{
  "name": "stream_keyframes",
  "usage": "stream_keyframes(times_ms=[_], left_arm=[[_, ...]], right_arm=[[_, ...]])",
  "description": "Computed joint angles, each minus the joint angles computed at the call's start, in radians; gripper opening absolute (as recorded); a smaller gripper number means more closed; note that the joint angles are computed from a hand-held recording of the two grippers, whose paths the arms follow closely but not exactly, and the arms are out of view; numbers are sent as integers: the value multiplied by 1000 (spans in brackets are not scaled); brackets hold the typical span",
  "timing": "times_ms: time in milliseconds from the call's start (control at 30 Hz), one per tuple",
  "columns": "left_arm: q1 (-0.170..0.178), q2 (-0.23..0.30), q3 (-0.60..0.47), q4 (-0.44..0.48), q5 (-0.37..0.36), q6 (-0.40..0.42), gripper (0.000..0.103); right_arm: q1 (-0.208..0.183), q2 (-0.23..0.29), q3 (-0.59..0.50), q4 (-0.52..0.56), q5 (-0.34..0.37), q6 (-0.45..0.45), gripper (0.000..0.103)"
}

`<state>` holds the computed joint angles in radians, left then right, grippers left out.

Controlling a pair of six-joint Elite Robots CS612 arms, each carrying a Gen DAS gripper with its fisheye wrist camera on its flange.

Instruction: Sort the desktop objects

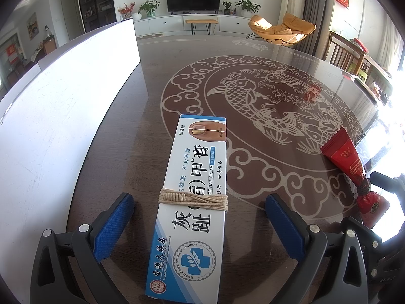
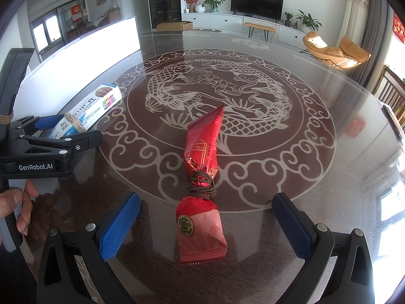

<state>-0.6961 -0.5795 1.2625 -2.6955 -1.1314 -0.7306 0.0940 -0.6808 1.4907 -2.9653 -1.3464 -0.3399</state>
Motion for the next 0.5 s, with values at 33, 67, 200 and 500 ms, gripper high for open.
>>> stream_keyframes(times_ms=[33,67,200,500], left_arm=[[0,0,0,0,0,0,103],[0,0,0,0,0,0,103],[1,-2,1,0,-13,11,103],[19,-46,100,-165,-99,82,44]], right_arm=[[0,0,0,0,0,0,103],[0,0,0,0,0,0,103],[0,0,0,0,0,0,103],[-3,0,-54,115,20,-68,70]])
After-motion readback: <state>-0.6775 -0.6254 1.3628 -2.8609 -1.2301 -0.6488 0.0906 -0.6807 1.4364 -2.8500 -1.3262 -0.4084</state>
